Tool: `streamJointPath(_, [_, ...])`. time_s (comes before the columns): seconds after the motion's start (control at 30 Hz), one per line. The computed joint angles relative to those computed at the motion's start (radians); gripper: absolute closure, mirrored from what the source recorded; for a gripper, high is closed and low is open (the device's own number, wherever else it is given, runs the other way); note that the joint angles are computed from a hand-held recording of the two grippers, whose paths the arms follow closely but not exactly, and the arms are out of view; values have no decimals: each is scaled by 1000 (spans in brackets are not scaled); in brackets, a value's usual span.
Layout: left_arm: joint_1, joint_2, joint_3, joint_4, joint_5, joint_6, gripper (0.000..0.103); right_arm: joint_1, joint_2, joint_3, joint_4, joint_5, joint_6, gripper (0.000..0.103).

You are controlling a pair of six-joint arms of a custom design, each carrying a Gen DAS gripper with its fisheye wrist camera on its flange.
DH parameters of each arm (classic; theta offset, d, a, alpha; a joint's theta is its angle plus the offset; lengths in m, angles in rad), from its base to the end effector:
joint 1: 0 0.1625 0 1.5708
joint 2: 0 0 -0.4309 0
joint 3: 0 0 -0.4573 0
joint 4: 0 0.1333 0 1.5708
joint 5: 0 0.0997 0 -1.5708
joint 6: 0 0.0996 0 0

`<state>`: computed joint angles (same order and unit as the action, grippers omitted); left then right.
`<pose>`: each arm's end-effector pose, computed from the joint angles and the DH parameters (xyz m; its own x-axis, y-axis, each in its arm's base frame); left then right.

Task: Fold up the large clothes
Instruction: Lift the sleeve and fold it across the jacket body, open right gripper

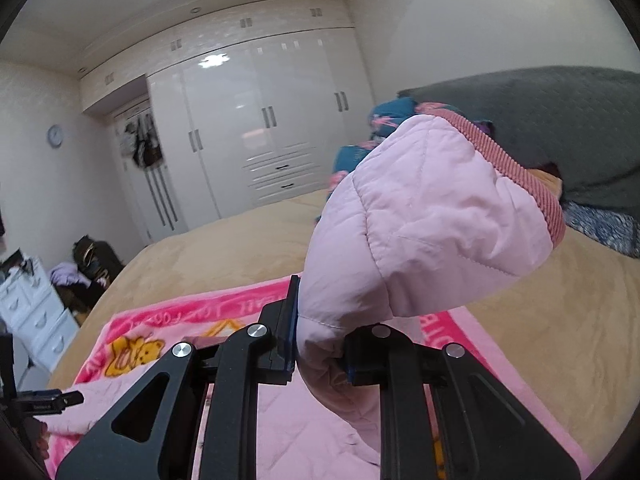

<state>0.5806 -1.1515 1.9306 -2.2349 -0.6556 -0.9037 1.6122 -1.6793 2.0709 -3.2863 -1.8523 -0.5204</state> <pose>-0.3793 -0.5027 0.1630 -0.8124 -0.0818 -0.5773 0.3109 0.7768 -0.5476 0.1260 -0.4884 0.4896 -0.8374 0.0776 0.5411 -0.4916 0.3259 -0.8076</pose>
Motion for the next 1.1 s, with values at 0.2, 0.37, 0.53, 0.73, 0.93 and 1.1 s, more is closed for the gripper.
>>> streamJointPath(0.2, [6, -60, 52, -63, -9, -10, 9, 41, 49, 17, -8, 18, -16, 87])
streamJointPath(0.37, [6, -92, 95, -169, -7, 12, 9, 77, 106, 28, -15, 30, -40, 87])
streamJointPath(0.53, [15, -93, 112, -227, -25, 35, 9, 82, 146, 59, -34, 59, -59, 87])
streamJointPath(0.73, [32, -81, 122, -296, -61, 73, 9, 86, 214, 89, -52, 59, -76, 87])
streamJointPath(0.93, [49, -59, 128, -372, -98, 98, 9, 85, 294, 109, -64, 38, -81, 87])
streamJointPath(1.1, [70, -39, 130, -403, -141, 99, 9, 82, 348, 127, -57, 17, -102, 87])
